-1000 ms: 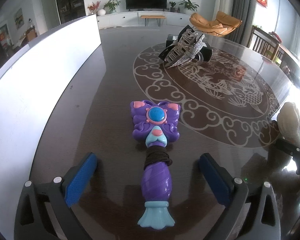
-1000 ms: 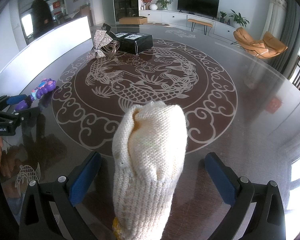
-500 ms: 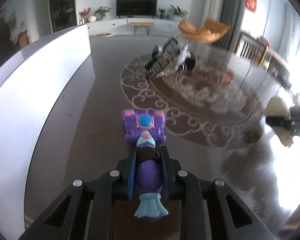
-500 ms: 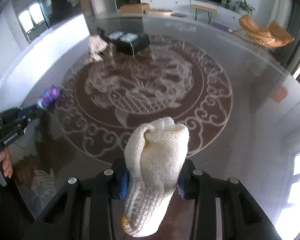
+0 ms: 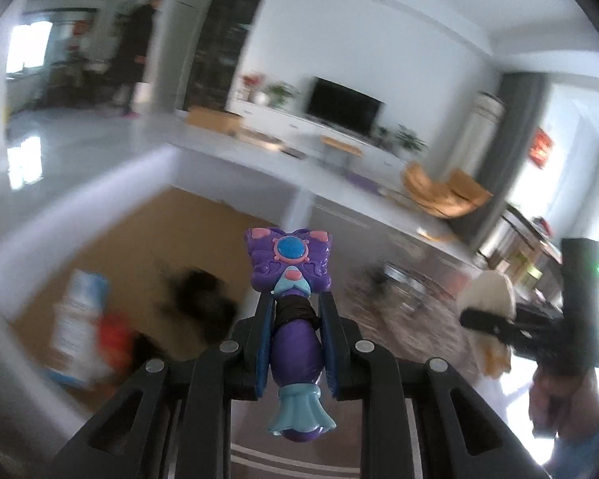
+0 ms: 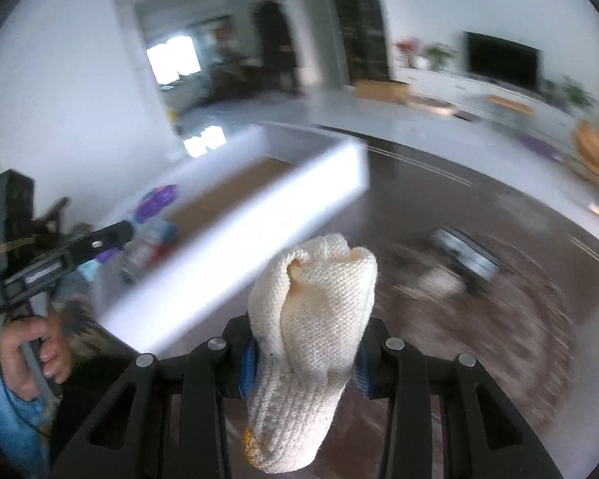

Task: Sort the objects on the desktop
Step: 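Carry the wand and knit bag into the box and open both tools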

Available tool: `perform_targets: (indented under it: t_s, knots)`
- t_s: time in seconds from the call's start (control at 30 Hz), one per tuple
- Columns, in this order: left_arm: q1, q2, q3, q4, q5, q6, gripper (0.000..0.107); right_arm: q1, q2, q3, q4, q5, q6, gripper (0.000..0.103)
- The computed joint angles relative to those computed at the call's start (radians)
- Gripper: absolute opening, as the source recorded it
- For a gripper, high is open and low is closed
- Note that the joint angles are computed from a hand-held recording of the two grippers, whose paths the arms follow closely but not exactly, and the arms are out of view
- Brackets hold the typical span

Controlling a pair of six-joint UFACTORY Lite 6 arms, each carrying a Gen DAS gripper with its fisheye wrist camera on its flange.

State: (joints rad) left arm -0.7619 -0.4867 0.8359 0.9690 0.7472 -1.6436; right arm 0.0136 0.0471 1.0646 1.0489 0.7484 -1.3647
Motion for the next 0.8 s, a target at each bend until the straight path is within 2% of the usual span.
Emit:
perform_targets:
  t_s: [0.03, 0.13, 0.23, 0.33, 0.37, 0.4, 0.43, 0.47, 0.5, 0.53, 0.67, 0.73, 0.8]
  knots:
    - [0.077, -0.053, -0.012, -0.064, 0.003, 0.105, 0.022, 0.075, 0.020, 0.032, 0.010, -0.015, 0.041, 0.038]
    - [0.391, -0.134, -0.065, -0.296, -0.090, 0.419, 0.022, 0.342, 0.151, 0.189, 0.035, -0.118, 0.160, 0.039]
    - [0.634, -0.082, -0.084, -0.533, -0.169, 0.733, 0.022, 0.522, 0.355, 0.420, -0.054, -0.190, 0.344, 0.039]
    - [0.775, 0.037, -0.089, -0.700, -0.183, 0.968, 0.024, 0.624, 0.542, 0.630, -0.208, -0.224, 0.545, 0.040]
    - [0.784, 0.054, -0.102, -0.698, -0.179, 0.970, 0.032, 0.645, 0.621, 0.721, -0.276, -0.209, 0.632, 0.044]
    - [0.784, 0.072, -0.110, -0.674, -0.180, 0.942, 0.041, 0.655, 0.679, 0.786, -0.319, -0.189, 0.695, 0.059]
    - [0.761, 0.071, -0.132, -0.626, -0.180, 0.873, 0.067, 0.658, 0.734, 0.846, -0.350, -0.168, 0.750, 0.069]
    - [0.739, 0.053, -0.165, -0.559, -0.191, 0.788, 0.080, 0.656, 0.767, 0.870, -0.354, -0.172, 0.790, 0.086]
    - [0.692, 0.023, -0.192, -0.463, -0.194, 0.683, 0.083, 0.650, 0.765, 0.852, -0.328, -0.193, 0.789, 0.087]
    - [0.633, 0.016, -0.196, -0.383, -0.156, 0.578, 0.092, 0.640, 0.744, 0.804, -0.270, -0.219, 0.751, 0.087]
    - [0.506, -0.052, -0.251, -0.227, -0.111, 0.360, 0.094, 0.547, 0.576, 0.525, 0.083, -0.271, 0.392, 0.088]
    - [0.370, -0.075, -0.250, -0.139, -0.039, 0.213, 0.094, 0.484, 0.460, 0.363, 0.244, -0.286, 0.182, 0.093]
    - [0.256, -0.070, -0.211, -0.099, 0.023, 0.143, 0.094, 0.399, 0.346, 0.214, 0.370, -0.299, -0.017, 0.102]
